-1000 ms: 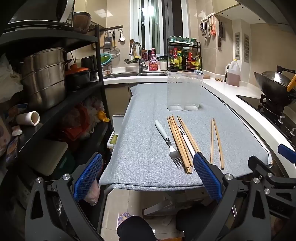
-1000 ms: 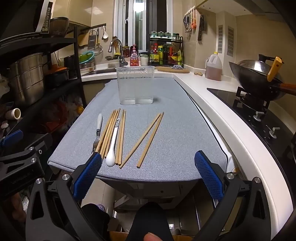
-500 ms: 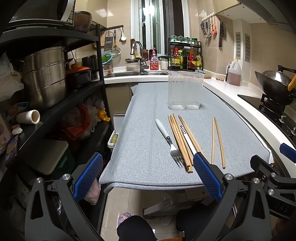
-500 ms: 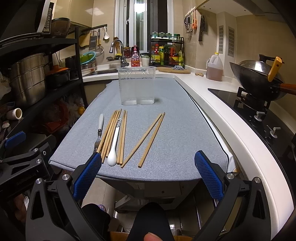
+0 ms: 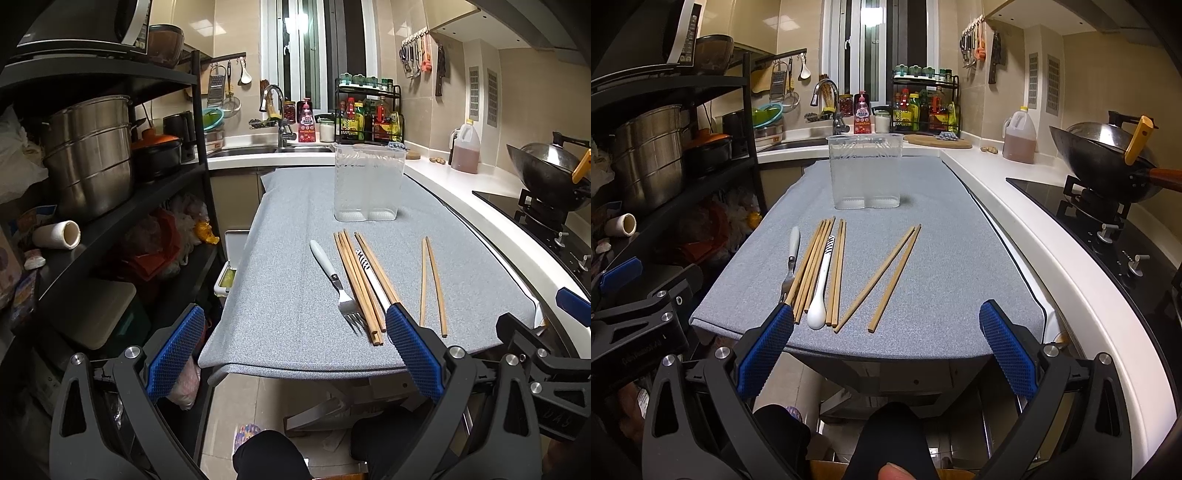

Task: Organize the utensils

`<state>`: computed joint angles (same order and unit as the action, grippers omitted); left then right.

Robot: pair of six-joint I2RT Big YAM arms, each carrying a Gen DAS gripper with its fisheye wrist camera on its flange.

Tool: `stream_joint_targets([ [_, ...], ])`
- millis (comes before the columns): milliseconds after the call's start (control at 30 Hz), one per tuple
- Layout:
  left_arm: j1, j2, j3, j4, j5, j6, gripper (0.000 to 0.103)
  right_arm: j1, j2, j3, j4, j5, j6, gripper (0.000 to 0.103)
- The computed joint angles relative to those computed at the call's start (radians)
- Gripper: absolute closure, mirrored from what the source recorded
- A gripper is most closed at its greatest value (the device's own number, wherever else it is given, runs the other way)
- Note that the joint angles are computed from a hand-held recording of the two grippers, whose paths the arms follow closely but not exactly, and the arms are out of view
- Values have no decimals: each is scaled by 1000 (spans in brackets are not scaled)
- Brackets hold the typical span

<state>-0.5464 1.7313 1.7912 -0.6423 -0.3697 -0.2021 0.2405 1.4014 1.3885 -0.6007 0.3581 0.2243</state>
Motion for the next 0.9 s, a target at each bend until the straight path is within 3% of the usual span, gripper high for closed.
stream_joint_targets([
  [900,4,-8,-15,19,3,6,8,4,-5,-2,1,6,-7,5],
])
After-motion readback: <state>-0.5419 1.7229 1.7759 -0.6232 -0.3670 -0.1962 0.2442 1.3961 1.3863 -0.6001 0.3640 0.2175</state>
